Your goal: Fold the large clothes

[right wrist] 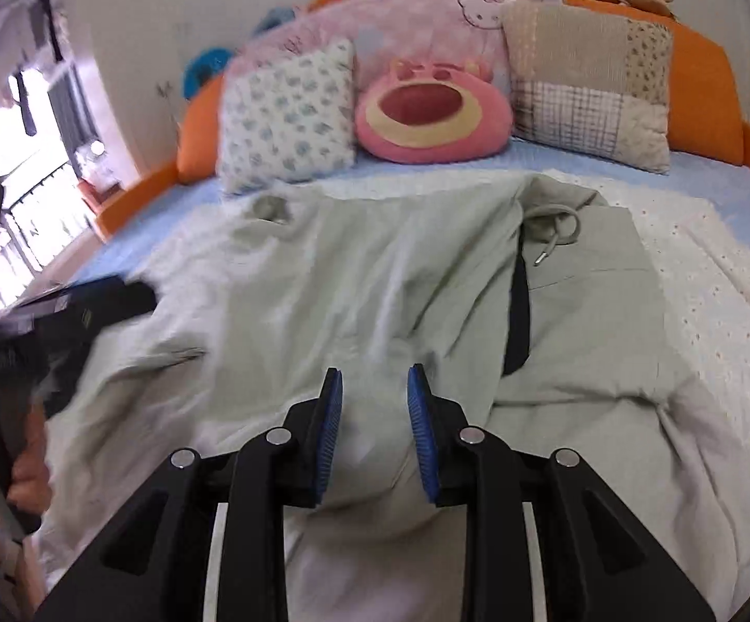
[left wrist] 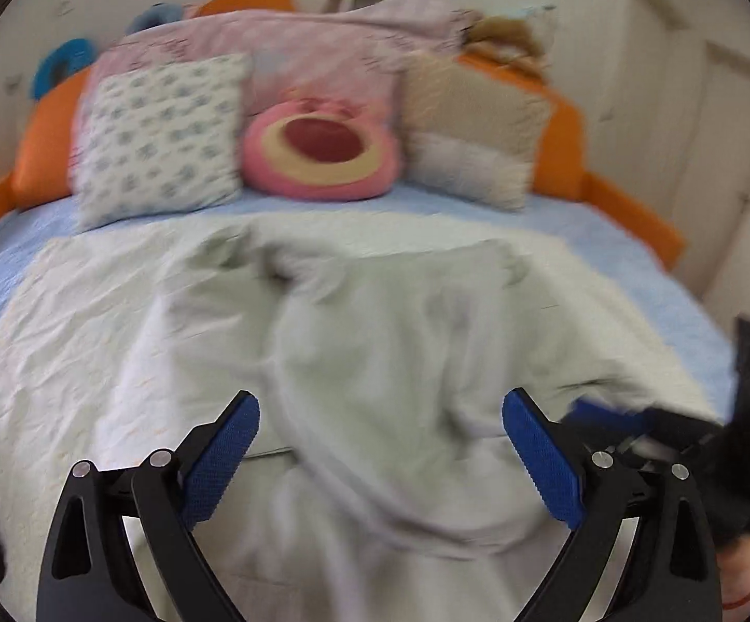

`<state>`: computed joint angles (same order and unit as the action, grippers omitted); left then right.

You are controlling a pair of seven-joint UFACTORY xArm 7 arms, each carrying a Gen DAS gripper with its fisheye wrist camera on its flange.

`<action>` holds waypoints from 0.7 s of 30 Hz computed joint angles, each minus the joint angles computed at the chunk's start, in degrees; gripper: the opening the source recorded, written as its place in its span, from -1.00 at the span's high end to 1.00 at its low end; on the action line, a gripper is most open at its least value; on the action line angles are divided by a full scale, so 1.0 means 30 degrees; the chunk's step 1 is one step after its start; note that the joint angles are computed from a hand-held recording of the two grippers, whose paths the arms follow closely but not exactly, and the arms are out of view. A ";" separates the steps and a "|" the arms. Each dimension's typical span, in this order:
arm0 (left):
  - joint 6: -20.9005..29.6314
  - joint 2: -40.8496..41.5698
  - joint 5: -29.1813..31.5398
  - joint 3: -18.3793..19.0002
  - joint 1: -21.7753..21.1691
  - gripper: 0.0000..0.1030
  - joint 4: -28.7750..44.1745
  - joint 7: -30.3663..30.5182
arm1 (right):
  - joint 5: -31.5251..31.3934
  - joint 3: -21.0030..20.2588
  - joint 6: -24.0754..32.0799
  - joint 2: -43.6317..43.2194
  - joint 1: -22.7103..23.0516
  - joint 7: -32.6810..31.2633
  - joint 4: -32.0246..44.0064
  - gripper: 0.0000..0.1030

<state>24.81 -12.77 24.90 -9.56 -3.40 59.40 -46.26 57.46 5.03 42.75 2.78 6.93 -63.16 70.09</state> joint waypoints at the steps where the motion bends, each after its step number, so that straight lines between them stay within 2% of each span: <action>1: -0.0004 0.0396 0.0415 -0.0300 -0.0001 -0.86 0.0233 -0.0215 | -0.0122 0.0007 0.0191 -0.0221 0.0000 -0.0179 -0.0369 0.47; 3: 0.0979 0.1491 0.1273 -0.0692 -0.0213 -0.86 0.0828 -0.0731 | -0.1012 0.0108 -0.0164 -0.0130 0.0229 -0.0278 -0.0881 0.53; 4: 0.1719 0.2212 0.0961 -0.0607 -0.0587 -0.86 0.1113 -0.0526 | -0.1556 0.0270 -0.0928 -0.0011 0.0473 -0.0065 -0.1224 0.53; 6: 0.2815 0.3708 -0.0998 -0.0090 -0.1304 -0.86 0.1627 0.0387 | -0.2854 0.0512 -0.1926 0.0760 0.0854 0.0843 -0.1394 0.53; 7: 0.2840 0.4222 -0.2024 0.0198 -0.1520 -0.86 0.1530 0.0648 | -0.3442 0.0643 -0.2498 0.1038 0.1007 0.1083 -0.1554 0.53; 9: 0.0781 0.4132 -0.4280 0.0920 -0.1688 -0.86 0.0023 0.0848 | -0.3969 0.0884 -0.3126 0.0935 0.1097 0.0894 -0.1769 0.53; 10: 0.0295 0.3885 -0.4447 0.1056 -0.1761 -0.86 -0.0313 0.0975 | -0.4444 0.0847 -0.2734 0.0868 0.1054 0.1253 -0.1578 0.51; 12: 0.1203 0.3573 -0.3609 0.1102 -0.1956 -0.83 0.0227 0.0849 | -0.4664 0.0741 -0.1861 0.0725 0.0832 0.1507 -0.1193 0.51; 14: 0.1094 0.2939 -0.2415 0.1128 -0.1904 -0.83 0.0558 0.0498 | -0.4307 0.0588 -0.1357 0.0454 0.0571 0.1245 -0.0800 0.51; 15: 0.1044 0.2619 -0.1349 0.1107 -0.1717 -0.83 0.1067 0.0045 | -0.4027 0.0538 -0.1548 0.0304 0.0506 0.1021 -0.0715 0.50; 17: 0.1152 0.2808 -0.0580 0.1164 -0.1403 -0.84 0.2374 -0.0016 | -0.3652 0.0461 -0.2258 0.0622 0.0467 0.1085 0.0210 0.50; 21: 0.2587 0.5559 -0.0886 0.1677 -0.1237 -0.84 0.6557 0.1234 | -0.4984 0.0675 -0.2682 0.3596 0.0399 0.4113 0.4423 0.46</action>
<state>32.57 3.91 22.24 -4.52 -7.11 79.07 -42.56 42.51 7.05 34.71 13.57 8.13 -50.82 83.36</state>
